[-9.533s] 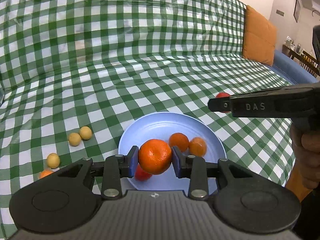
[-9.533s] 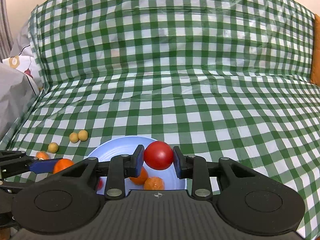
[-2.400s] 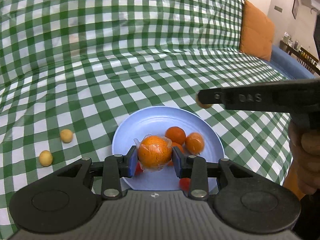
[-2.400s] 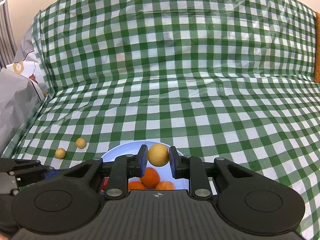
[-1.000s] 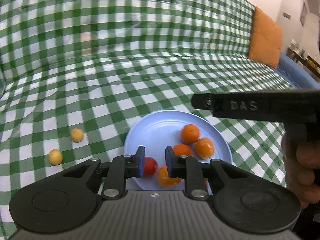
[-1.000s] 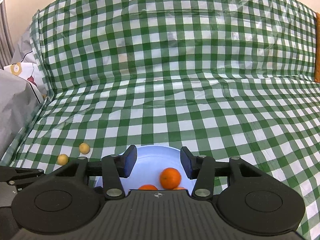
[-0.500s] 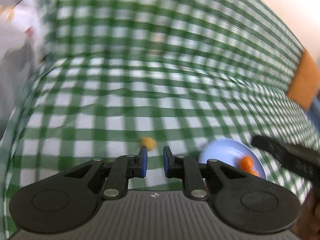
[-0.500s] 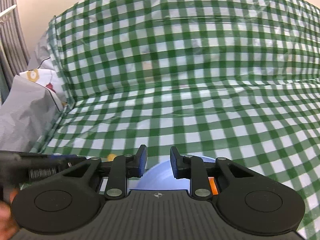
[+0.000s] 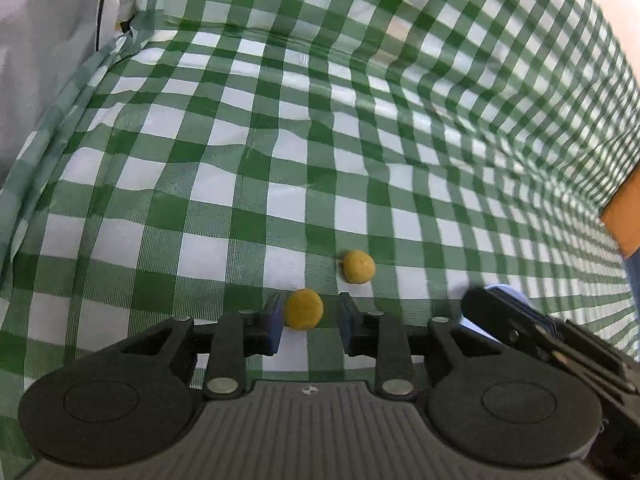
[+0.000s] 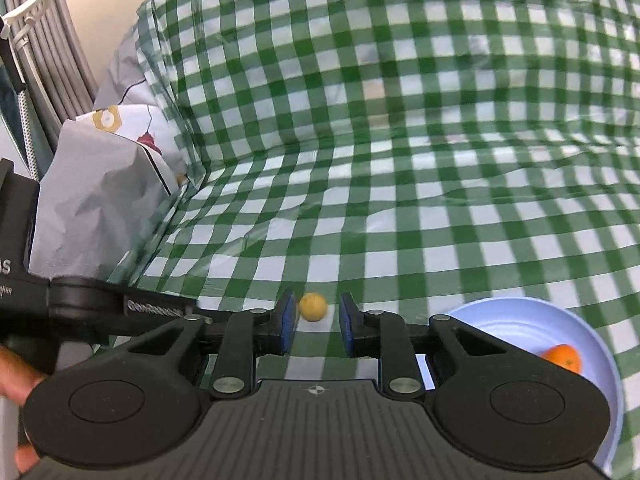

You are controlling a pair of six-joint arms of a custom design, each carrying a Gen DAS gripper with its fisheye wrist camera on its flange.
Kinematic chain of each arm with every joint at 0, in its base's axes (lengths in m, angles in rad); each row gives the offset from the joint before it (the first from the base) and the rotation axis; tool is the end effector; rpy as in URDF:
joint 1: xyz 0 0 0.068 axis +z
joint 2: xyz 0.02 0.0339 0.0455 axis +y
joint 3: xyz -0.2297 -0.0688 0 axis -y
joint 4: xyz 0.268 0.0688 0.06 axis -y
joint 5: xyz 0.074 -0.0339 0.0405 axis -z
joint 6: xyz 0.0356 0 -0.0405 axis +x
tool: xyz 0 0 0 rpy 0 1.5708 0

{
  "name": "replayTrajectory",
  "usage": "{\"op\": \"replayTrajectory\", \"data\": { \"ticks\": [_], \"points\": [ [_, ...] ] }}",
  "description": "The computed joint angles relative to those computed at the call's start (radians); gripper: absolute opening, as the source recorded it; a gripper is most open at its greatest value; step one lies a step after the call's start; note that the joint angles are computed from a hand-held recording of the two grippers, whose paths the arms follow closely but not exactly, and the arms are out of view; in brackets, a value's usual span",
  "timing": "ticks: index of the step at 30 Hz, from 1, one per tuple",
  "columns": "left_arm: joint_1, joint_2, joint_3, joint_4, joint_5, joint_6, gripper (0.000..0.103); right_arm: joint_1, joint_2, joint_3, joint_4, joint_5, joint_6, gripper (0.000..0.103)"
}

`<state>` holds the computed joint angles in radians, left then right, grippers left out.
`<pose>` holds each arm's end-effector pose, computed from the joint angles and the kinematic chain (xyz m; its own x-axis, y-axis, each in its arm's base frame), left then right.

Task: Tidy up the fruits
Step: 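Grasp a yellow fruit with the left tool while the right tool grasps another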

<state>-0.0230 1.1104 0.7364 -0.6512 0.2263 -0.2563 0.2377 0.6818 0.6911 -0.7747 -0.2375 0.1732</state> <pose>0.2455 -0.0136 0.1843 -0.8619 -0.2273 -0.4534 -0.0824 0.9448 -0.3171 0.1802 0.0523 0.2455 -0.7311 -0.0048 -0.6822 -0.2718 0.9192 0.2848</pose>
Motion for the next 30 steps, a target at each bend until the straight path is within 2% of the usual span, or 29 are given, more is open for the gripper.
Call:
{"op": "replayTrajectory", "data": {
  "ticks": [2,8,9,13,18,20,23,24,25,26,30],
  "points": [
    [-0.022,0.033,0.004,0.012,-0.03,-0.007,0.032,0.004,0.045,-0.002,0.039,0.003,0.014,0.025],
    [-0.044,0.103,0.016,0.044,-0.04,-0.009,0.032,0.009,0.179,-0.006,0.147,0.022,0.02,0.026],
    [-0.05,0.116,0.023,0.047,-0.043,-0.014,0.026,0.01,0.2,-0.005,0.163,0.024,0.024,0.026],
    [-0.052,0.076,0.013,0.016,-0.096,-0.037,0.026,0.017,0.286,0.002,0.219,0.026,0.049,0.033],
    [-0.019,0.035,0.013,-0.046,-0.169,-0.061,0.026,0.087,0.374,0.009,0.279,0.073,0.02,0.036],
    [-0.006,0.033,0.013,-0.051,-0.159,-0.05,0.026,0.113,0.417,0.024,0.283,0.098,0.014,0.04],
    [-0.013,0.034,0.013,-0.048,-0.166,-0.033,0.026,0.146,0.474,0.045,0.272,0.133,0.015,0.039],
    [-0.015,0.036,0.013,-0.045,-0.168,-0.03,0.026,0.153,0.484,0.048,0.269,0.136,0.011,0.037],
    [-0.016,0.04,0.012,-0.039,-0.17,-0.032,0.026,0.163,0.485,0.048,0.271,0.151,0.005,0.028],
    [-0.015,0.039,0.01,-0.036,-0.169,-0.033,0.026,0.171,0.483,0.047,0.274,0.166,-0.007,0.027],
    [-0.023,0.036,0.006,-0.028,-0.174,-0.047,0.026,0.163,0.459,0.038,0.268,0.163,-0.01,0.026]
  ]
}}
